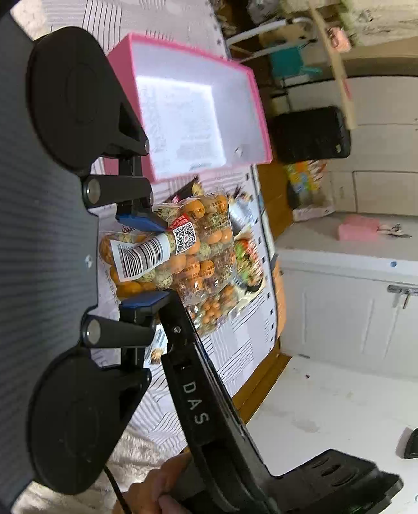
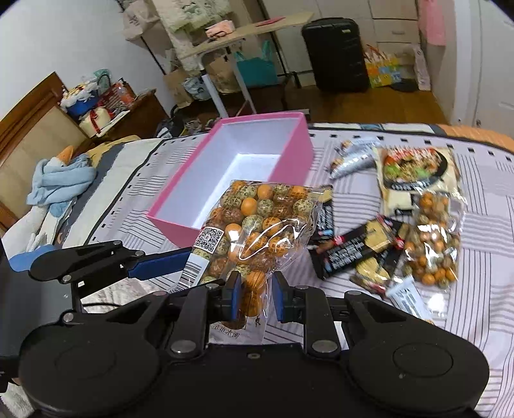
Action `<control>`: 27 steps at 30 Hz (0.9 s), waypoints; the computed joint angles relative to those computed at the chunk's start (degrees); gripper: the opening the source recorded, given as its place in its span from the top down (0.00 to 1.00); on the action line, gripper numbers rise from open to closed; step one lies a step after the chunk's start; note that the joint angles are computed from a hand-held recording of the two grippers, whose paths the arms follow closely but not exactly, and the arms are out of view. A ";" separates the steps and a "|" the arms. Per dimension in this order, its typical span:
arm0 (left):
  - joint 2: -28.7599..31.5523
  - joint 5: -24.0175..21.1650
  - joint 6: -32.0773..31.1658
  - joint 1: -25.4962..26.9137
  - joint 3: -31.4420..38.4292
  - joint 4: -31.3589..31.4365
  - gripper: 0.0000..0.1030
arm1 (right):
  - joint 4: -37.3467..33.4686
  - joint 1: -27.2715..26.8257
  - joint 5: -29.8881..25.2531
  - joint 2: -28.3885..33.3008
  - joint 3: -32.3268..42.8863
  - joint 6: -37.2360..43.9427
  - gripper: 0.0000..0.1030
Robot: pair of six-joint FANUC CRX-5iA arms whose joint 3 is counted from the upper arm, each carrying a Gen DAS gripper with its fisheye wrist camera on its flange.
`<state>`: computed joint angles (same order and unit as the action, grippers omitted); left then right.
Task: Organize snacks
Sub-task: 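Lift the peanut bag with the left tool and drag it across the pile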
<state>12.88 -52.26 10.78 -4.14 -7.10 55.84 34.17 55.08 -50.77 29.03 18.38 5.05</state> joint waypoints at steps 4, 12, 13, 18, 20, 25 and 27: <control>-0.01 0.61 1.07 0.80 0.93 0.38 0.62 | -1.15 -0.18 -4.70 4.45 9.10 7.32 0.90; 8.69 -10.85 11.01 3.12 11.73 1.17 0.74 | -13.64 -5.68 2.23 8.52 18.30 18.66 0.92; 9.31 -9.84 12.32 3.01 12.63 -0.53 0.75 | -11.56 -5.52 -1.24 10.06 19.96 17.40 0.91; 11.73 -8.57 13.00 3.31 15.96 -6.07 0.72 | -13.26 -6.64 -1.65 8.47 13.79 13.51 0.73; 13.11 -9.90 13.79 3.11 18.67 -9.65 0.72 | -12.85 -6.47 -1.92 7.18 9.91 9.54 0.69; 16.87 -12.89 13.87 1.20 22.56 -15.97 0.63 | -13.62 -6.07 3.12 3.26 -0.95 -2.94 0.55; 18.95 -14.31 14.05 0.13 24.64 -17.88 0.63 | -15.85 -5.86 2.94 3.58 -1.50 -4.30 0.54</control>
